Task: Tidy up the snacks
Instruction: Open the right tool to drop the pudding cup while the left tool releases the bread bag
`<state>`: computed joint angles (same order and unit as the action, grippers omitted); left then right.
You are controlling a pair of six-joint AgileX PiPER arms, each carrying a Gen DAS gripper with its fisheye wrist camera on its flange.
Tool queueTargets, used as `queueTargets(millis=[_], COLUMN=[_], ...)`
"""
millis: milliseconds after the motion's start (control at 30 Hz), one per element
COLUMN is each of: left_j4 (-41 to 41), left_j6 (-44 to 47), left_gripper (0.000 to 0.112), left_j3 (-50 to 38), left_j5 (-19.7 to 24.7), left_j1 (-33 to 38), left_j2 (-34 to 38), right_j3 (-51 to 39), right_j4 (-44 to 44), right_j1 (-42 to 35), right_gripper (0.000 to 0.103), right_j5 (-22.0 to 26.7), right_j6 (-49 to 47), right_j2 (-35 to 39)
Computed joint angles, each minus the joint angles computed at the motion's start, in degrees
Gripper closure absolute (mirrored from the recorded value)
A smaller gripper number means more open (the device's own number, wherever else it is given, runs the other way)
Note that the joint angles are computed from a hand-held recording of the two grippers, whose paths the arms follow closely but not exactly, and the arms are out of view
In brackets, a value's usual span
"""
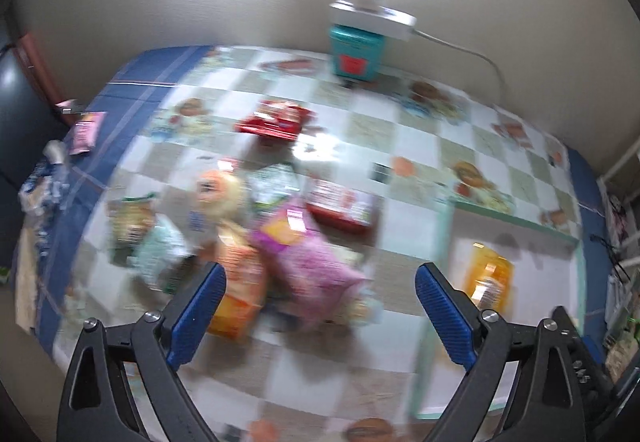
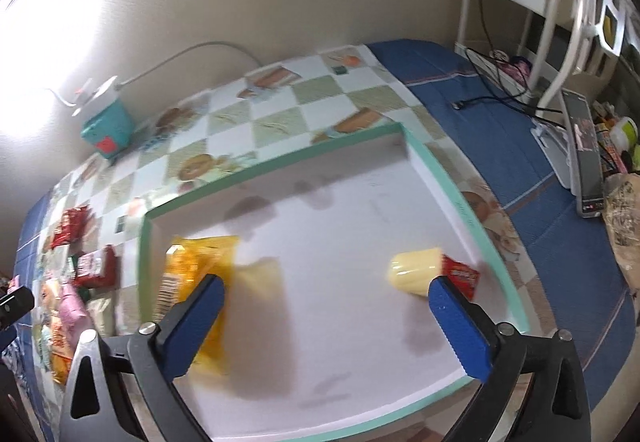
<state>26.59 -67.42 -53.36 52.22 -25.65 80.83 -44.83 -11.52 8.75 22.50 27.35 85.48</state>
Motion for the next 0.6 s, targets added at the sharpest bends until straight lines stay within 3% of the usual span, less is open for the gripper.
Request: queueTargets(millis=[300, 600], left_j4=[0.57, -2.12], left_j6=[3.42, 11.33], left_gripper=[0.016, 0.016], left_j3=[7.06, 12.62], left_j5=[2.57, 1.64], left_j1=[8.16, 20.14], left_j2=[-10.66, -19.81], right_j3=[0.22, -1.72], right_j4=[-9.34, -9.62], right_j1=[8.95, 18.15], right_gripper=[0.000, 0.000], right_j5=[1.10, 4.67], right_j6=[13.22, 18.22], right_j2=[-1.67, -2.25])
